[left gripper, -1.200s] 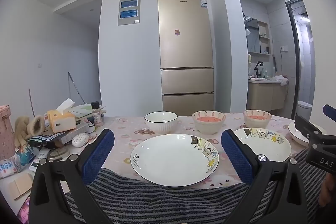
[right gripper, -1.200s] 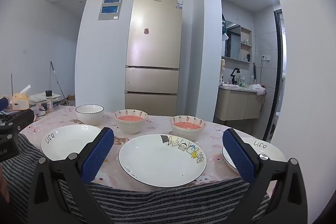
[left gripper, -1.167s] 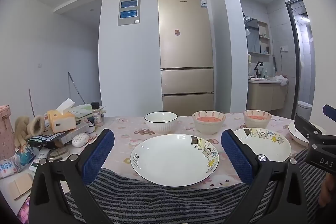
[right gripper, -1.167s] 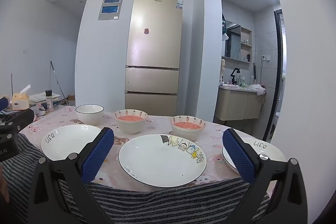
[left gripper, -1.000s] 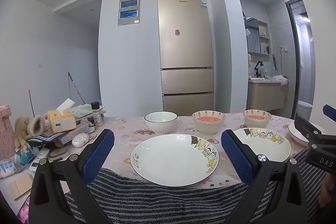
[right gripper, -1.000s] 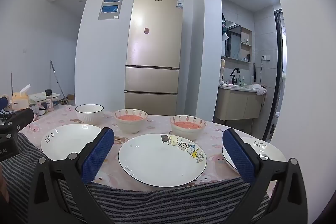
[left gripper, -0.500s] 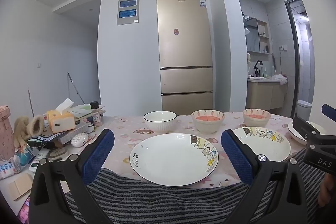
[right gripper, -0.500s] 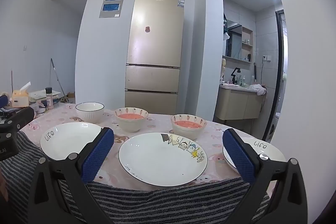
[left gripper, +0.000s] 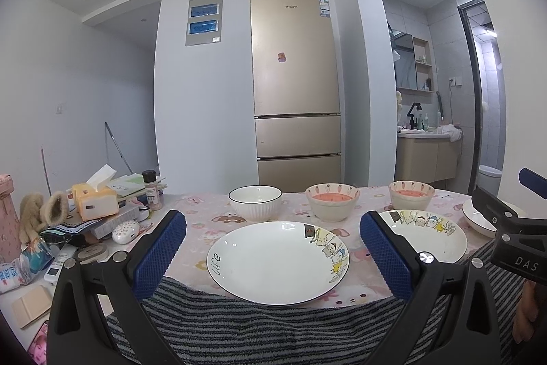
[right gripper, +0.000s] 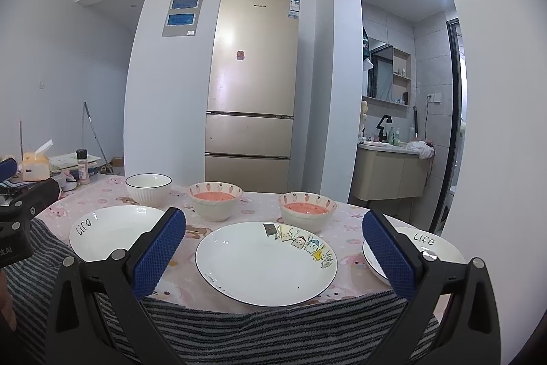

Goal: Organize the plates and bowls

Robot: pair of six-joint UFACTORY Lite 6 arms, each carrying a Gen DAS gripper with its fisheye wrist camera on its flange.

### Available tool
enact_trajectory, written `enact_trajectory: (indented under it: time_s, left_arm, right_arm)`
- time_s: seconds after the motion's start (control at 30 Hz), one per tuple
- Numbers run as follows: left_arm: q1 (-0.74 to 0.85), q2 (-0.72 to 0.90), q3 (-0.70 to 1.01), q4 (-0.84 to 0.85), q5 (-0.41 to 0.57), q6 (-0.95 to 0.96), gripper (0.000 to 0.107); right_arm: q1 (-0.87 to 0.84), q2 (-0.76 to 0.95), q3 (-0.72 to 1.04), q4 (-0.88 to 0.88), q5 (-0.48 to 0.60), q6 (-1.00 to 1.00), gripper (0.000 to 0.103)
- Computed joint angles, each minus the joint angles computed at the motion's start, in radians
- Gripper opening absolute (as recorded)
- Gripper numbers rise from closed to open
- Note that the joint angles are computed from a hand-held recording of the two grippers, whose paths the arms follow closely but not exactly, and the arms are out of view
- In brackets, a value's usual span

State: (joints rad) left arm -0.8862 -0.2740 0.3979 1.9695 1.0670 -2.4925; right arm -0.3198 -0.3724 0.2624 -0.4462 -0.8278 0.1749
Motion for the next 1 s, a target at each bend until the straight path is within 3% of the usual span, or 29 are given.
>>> enact_trajectory:
  time_s: [1.0]
  left_arm:
    - [0.013,0.001,-0.019,0.016,0.001,-0.027,0.103]
  right_arm:
    - [-0.022,0.009,0.005,-0.016,0.001,0.019,0.103]
